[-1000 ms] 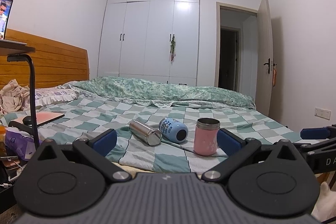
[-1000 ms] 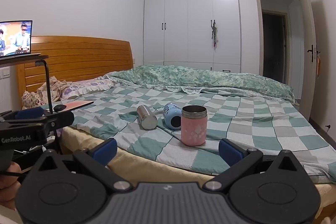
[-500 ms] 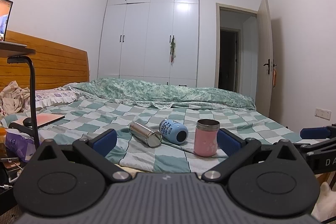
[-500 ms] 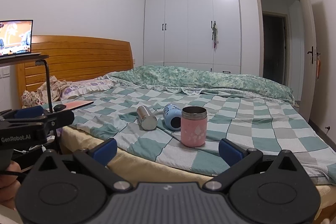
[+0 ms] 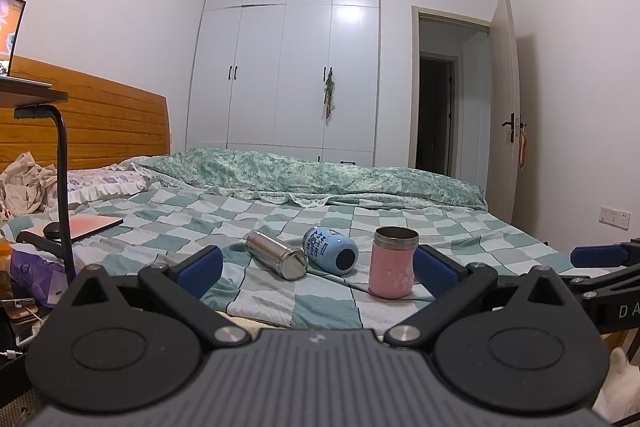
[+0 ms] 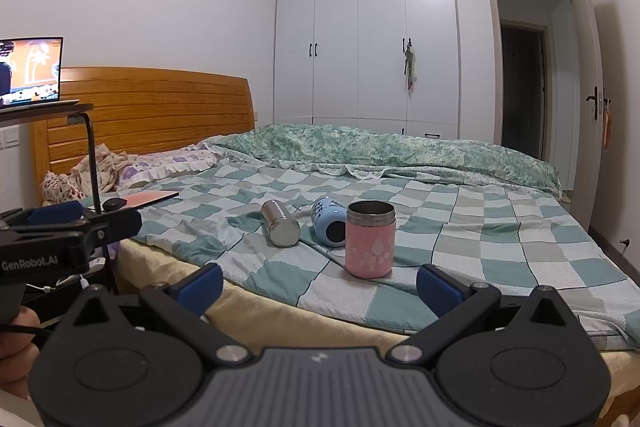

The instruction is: Flip cup upright

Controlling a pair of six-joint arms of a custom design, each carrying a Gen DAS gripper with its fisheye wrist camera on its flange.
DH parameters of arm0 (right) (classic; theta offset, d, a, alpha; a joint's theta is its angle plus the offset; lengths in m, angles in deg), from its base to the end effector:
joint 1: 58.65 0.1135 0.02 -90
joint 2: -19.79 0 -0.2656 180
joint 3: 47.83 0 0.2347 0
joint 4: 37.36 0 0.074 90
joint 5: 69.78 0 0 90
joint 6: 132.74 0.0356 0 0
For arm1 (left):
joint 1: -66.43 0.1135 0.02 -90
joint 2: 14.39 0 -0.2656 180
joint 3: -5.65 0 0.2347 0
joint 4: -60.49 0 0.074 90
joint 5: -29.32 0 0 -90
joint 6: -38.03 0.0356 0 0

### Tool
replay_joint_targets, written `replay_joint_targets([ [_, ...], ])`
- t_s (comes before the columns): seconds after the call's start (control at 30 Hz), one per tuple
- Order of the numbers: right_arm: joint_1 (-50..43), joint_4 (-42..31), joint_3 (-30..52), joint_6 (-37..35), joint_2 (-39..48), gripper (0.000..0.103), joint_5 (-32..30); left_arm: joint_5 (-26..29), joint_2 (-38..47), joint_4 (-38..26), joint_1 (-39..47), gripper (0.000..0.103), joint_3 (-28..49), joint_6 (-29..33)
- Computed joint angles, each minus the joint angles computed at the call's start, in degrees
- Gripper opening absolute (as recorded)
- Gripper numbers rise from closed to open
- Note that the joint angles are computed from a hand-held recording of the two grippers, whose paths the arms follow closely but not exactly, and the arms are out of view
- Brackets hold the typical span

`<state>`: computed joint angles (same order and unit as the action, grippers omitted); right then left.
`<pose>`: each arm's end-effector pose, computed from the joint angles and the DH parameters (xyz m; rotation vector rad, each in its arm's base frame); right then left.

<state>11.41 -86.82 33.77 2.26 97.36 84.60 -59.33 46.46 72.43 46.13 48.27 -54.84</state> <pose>0.1187 0.2332 0.3257 0.0636 1.8829 0.0142 0.2084 -0.0780 0.2600 0.2738 1.6685 -0.3237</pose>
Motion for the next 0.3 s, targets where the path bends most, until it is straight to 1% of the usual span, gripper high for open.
replay_joint_targets([
  [0.3, 0.1, -0.2, 0.0, 0.3, 0.1, 0.103, -0.1, 0.0, 0.3, -0.5, -0.1, 0.103, 0.3, -0.3],
])
